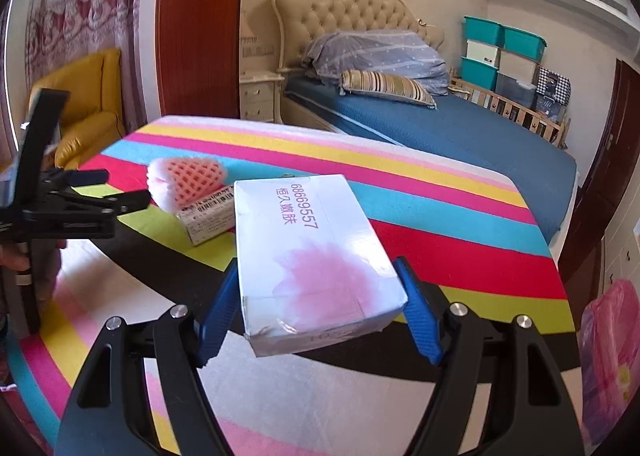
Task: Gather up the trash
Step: 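Move the right tool to the white tissue box and grasp it, then grasp the pink foam fruit net with the left tool while the right tool holds the tissue box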
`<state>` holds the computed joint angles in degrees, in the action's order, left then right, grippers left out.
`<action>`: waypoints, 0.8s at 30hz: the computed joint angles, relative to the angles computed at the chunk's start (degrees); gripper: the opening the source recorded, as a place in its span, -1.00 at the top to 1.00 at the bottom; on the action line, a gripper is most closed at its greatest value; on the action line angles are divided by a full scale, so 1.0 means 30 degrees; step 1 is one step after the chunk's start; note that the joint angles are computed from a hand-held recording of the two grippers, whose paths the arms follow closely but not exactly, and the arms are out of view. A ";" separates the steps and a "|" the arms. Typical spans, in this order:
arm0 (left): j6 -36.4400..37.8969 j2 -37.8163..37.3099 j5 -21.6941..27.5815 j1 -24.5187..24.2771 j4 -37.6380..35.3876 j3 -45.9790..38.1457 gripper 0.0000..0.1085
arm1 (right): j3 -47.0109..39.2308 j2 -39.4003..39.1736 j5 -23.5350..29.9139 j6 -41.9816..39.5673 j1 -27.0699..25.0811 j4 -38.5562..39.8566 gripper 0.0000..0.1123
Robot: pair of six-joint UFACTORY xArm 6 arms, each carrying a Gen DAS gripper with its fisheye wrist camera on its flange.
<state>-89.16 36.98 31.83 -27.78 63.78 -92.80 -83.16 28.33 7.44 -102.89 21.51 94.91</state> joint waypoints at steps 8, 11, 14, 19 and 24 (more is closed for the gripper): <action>0.2752 0.2304 0.0787 0.0152 -0.2719 -0.3907 -0.77 | 0.0698 -0.0466 0.0542 -0.1626 -0.0250 0.2195 -0.29; 0.4486 0.3690 0.1277 0.0195 -0.4457 -0.5878 -0.77 | 0.0825 -0.0584 0.0846 -0.1573 -0.0400 0.2237 -0.29; 0.5230 0.4097 -0.0256 0.0512 -0.5774 -0.5836 0.02 | 0.0973 -0.0691 0.0982 -0.1758 -0.0371 0.2519 -0.29; 0.2275 0.2669 -0.0655 0.0322 -0.2176 -0.3835 0.60 | 0.1190 -0.0801 0.1067 -0.2219 -0.0325 0.2976 -0.29; -0.0420 0.0981 -0.0202 -0.0104 0.0951 -0.1769 0.62 | 0.1698 -0.1199 0.1333 -0.2997 -0.0325 0.3857 -0.30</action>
<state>-90.42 39.93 31.22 -28.09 66.64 -98.11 -78.07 24.74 11.44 -111.88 20.53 106.48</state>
